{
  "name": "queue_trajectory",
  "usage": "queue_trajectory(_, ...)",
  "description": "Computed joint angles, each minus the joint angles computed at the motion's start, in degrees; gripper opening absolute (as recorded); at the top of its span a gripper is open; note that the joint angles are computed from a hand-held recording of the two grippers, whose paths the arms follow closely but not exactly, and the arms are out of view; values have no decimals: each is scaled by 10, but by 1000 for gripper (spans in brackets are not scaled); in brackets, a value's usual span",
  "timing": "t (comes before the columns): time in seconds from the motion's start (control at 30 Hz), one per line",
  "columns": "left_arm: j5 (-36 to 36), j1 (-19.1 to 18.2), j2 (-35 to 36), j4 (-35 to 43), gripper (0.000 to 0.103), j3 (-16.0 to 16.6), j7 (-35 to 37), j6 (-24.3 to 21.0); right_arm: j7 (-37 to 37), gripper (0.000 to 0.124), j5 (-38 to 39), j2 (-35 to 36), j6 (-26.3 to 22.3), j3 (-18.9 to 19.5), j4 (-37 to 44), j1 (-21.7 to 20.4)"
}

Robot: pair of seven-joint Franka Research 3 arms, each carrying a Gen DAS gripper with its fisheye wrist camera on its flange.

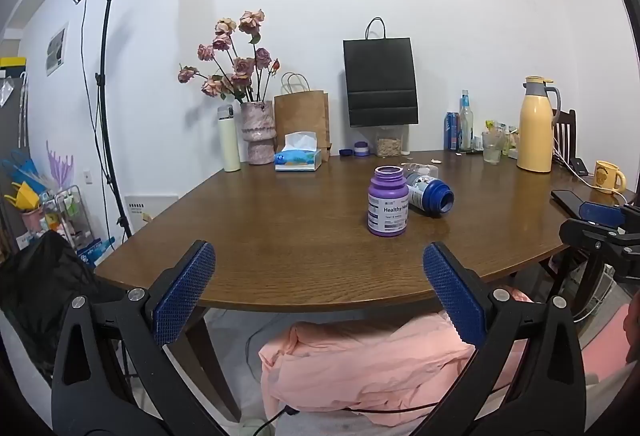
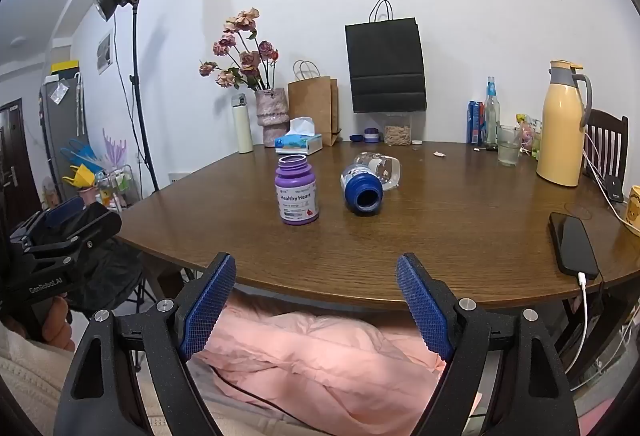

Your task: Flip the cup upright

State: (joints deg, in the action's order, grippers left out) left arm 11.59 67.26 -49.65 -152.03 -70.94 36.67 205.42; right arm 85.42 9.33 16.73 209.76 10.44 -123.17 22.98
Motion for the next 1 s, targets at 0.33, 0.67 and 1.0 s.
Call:
queue_trajectory(0.33,0,-3,-6,2,103,-1,-3,-4,3,87,-3,1,2,1,0,-2)
queue_trajectory(0.67,-1,-2,1,-1,103,1,2,1,5,87,-3,0,3,0,-1,-1)
queue_trajectory(1.0,-2,-2,3,-1,103,1,4,1,5,87,-4,2,2,0,1,-1)
